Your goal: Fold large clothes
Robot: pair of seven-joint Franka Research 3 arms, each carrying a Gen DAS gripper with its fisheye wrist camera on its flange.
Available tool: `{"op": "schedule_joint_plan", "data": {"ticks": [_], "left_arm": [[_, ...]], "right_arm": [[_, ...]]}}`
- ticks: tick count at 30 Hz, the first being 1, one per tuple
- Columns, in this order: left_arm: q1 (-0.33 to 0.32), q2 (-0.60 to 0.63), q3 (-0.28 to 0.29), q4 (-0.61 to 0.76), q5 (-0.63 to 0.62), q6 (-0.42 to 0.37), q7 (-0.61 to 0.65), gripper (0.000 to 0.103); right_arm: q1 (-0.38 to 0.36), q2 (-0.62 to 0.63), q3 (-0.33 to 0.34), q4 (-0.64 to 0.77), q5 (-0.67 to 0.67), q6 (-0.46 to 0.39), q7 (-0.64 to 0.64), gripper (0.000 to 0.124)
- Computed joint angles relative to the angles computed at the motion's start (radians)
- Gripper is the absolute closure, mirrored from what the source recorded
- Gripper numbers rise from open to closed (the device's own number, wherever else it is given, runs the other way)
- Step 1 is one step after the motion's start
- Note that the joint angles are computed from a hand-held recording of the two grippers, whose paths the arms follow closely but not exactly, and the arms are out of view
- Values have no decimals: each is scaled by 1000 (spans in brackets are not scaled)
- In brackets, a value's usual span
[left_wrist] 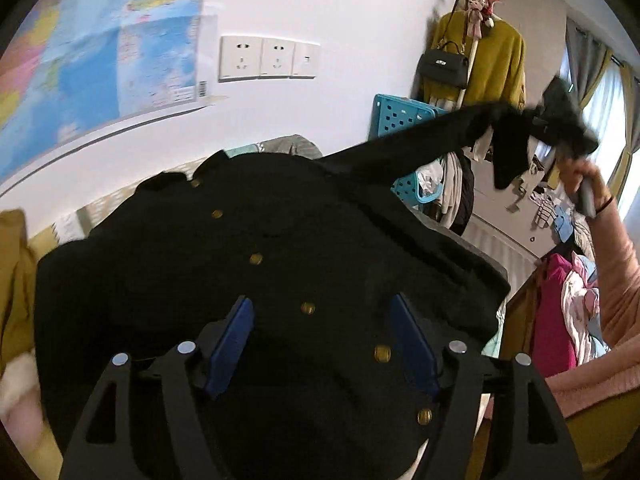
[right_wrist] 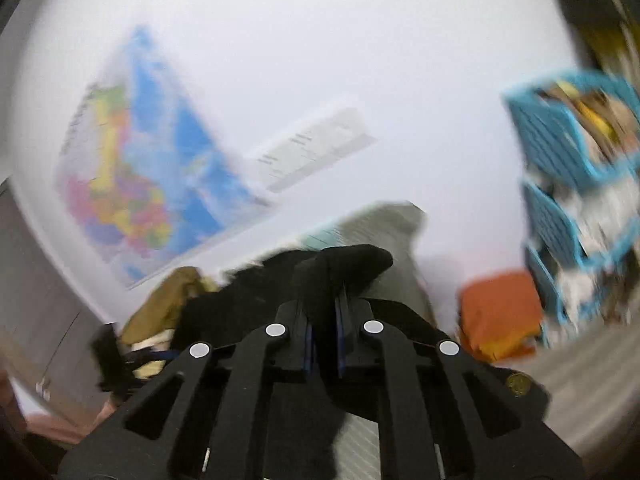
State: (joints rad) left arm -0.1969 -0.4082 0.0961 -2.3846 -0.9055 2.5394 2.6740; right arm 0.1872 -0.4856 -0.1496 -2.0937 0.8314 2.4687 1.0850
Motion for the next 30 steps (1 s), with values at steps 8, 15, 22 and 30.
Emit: {"op": "schedule_joint_plan", "data": {"ticks": [8, 15, 22, 30], "left_arm": [[37, 62, 16, 92, -120, -112, 51, 26], [124, 47, 12, 81, -132, -153, 65, 23], [152, 77, 3, 90, -77, -223, -2, 18], [134, 197, -104, 162, 59, -252, -147, 15]], "right_arm": [[103, 255, 123, 290, -97, -212, -28, 111], [155, 583, 244, 521, -156, -327, 60, 89], [154, 593, 276, 464, -155, -268, 51, 59], [84, 469, 206, 286, -212, -52, 159, 54]]}}
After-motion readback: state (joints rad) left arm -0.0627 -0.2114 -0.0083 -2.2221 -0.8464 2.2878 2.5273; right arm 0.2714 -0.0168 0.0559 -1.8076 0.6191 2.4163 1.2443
